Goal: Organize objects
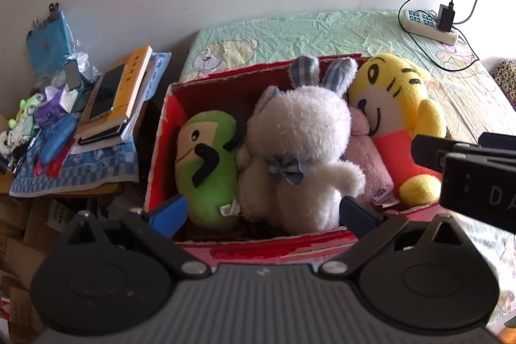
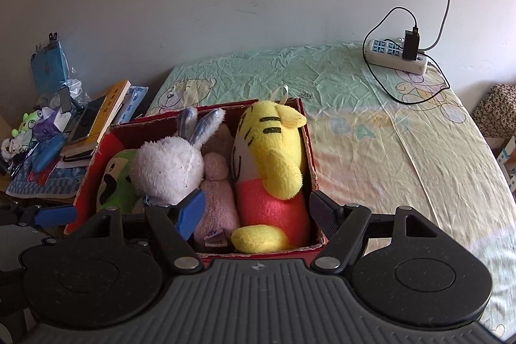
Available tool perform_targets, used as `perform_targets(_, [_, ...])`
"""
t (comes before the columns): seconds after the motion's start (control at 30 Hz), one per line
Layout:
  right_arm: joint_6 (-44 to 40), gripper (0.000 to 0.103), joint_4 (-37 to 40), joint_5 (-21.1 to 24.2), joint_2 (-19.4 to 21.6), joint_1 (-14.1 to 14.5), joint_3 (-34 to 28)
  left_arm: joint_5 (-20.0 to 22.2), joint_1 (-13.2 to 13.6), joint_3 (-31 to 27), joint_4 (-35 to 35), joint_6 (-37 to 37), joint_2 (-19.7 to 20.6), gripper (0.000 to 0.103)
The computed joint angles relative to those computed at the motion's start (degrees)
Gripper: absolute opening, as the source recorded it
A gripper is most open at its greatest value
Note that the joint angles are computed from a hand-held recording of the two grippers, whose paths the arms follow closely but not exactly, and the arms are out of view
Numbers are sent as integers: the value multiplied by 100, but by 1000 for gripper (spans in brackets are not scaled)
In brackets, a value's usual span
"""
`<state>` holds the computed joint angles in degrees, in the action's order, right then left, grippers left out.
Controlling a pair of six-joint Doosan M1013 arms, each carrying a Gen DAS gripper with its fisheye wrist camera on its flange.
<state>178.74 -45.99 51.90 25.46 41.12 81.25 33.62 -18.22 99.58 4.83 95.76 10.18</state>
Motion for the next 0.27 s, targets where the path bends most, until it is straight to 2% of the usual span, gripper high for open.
perform_targets(0.17, [-52,74,27,48,83,3,-120,-137,81,-17,-249,298,30,100])
perform_targets(0.27, [-42,74,4,62,106,-12,-150,-259,75,-8,-38,54,35,100])
